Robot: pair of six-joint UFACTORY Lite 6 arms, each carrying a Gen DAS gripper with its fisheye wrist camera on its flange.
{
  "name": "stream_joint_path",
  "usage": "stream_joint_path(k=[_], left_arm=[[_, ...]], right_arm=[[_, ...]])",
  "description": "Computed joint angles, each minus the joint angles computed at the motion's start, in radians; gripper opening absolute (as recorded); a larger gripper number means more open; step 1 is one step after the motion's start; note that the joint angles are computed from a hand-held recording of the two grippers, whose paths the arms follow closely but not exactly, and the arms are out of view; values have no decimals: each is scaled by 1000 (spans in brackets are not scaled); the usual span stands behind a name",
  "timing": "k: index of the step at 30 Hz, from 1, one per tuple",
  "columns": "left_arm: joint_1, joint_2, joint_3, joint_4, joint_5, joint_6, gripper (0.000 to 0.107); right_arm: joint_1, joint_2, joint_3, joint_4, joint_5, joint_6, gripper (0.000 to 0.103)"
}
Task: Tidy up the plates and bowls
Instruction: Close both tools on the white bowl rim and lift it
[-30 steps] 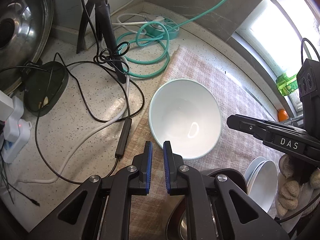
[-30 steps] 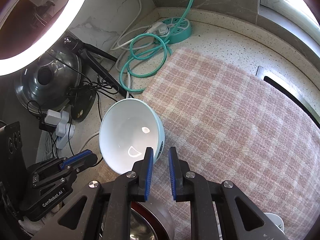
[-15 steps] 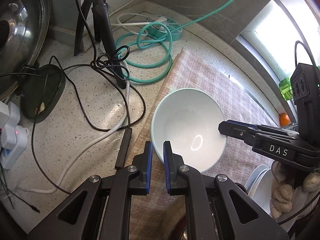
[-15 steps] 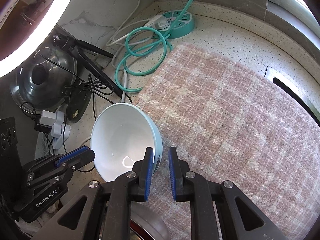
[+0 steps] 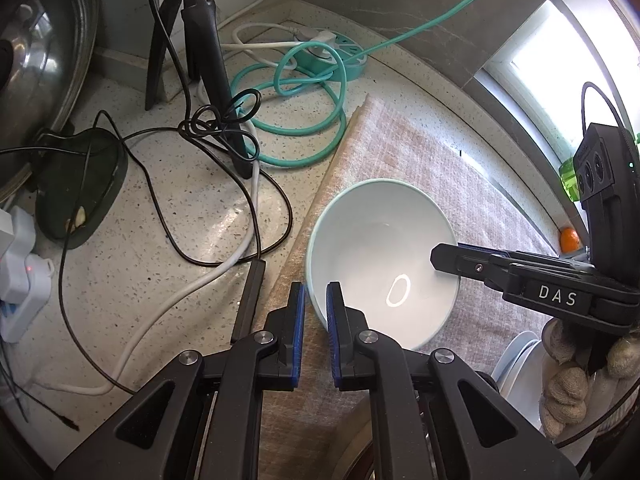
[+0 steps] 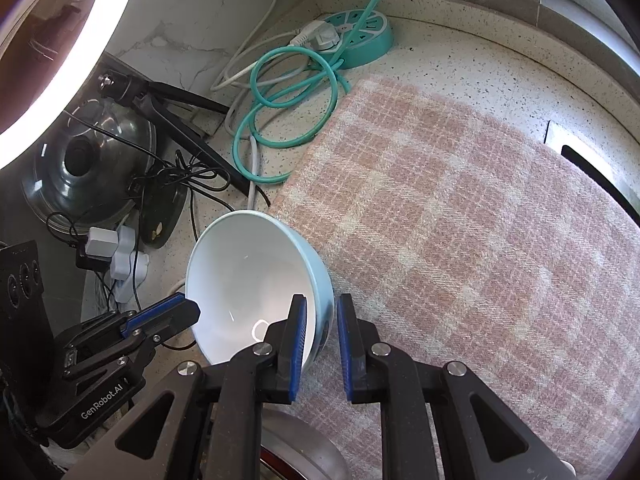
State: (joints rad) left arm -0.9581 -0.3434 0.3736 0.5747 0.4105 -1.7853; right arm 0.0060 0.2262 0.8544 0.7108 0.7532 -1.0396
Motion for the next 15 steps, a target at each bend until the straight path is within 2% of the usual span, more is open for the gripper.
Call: stream_joint_path(k=[15], left_arm=[[14,-1,-12,21,-27,8,7]], right_arm=[[22,8,-4,-23,-16,53,9]])
